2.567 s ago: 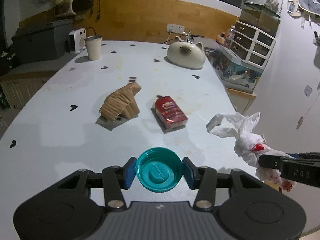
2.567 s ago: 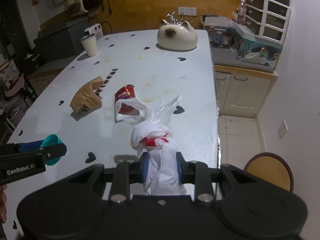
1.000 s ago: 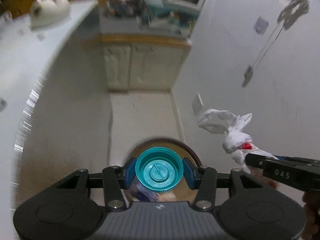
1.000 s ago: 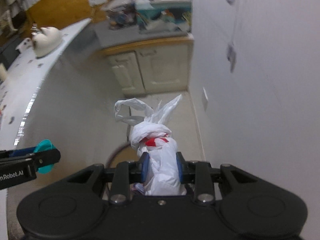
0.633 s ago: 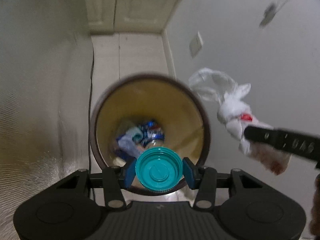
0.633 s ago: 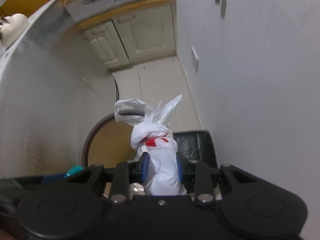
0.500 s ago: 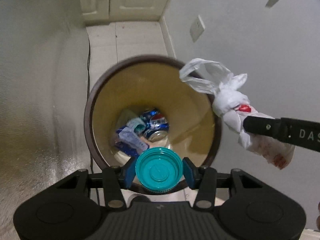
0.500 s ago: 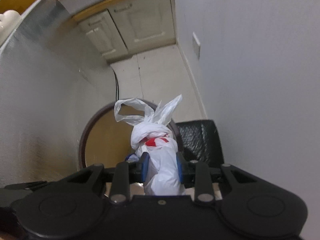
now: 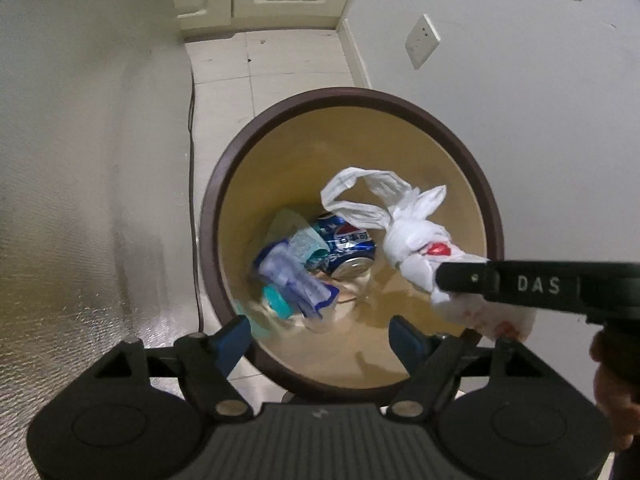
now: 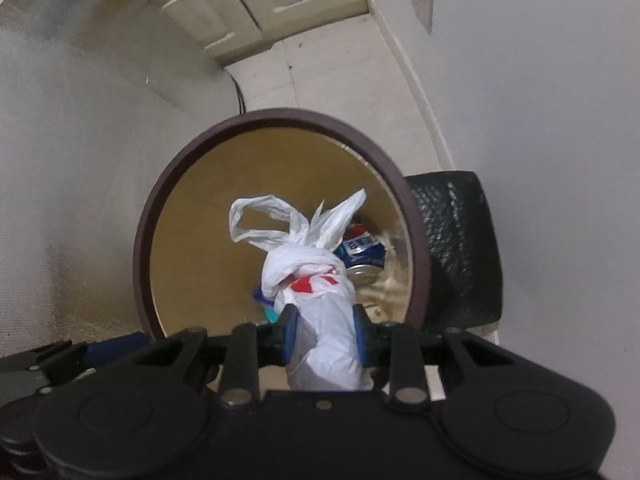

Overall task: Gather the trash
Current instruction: 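Open both grippers to drop the white bag and teal cap into the bin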

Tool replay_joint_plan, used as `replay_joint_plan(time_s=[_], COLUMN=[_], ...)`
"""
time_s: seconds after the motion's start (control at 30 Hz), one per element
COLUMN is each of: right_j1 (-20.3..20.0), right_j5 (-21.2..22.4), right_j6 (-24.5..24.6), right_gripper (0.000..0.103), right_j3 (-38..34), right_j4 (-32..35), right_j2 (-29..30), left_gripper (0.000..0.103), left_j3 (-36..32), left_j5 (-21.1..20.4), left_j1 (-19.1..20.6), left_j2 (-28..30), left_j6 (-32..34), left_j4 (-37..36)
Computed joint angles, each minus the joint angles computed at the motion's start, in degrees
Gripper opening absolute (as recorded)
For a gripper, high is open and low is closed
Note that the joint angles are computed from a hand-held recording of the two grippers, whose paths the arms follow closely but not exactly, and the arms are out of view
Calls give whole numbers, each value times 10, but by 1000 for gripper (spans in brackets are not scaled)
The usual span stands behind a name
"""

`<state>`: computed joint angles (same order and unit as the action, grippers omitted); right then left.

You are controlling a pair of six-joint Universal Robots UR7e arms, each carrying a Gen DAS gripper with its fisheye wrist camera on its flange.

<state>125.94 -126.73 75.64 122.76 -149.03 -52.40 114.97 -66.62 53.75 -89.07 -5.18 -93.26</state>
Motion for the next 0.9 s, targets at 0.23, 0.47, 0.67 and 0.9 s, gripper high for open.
replay_joint_plan(time_s=[0.23, 0.47, 0.67, 0.9], right_j1=[-15, 11, 37, 61], right_j5=[19, 14, 8, -3], right_j6=[-56, -69, -37, 5], right_gripper=[77, 77, 82, 90], right_j3=[-6, -24, -23, -26], right_j4=[-21, 52, 99, 155], right_j2=[16, 8, -20, -50], left_gripper=[85, 92, 97, 103], left_j3=[-3, -5, -17, -42], left_j5=[17, 22, 28, 31], left_j1=[5, 2, -3, -22], left_j2=[-3, -6, -18, -29], left_j6=[-19, -20, -32, -42], left_j4=[15, 31, 54, 75])
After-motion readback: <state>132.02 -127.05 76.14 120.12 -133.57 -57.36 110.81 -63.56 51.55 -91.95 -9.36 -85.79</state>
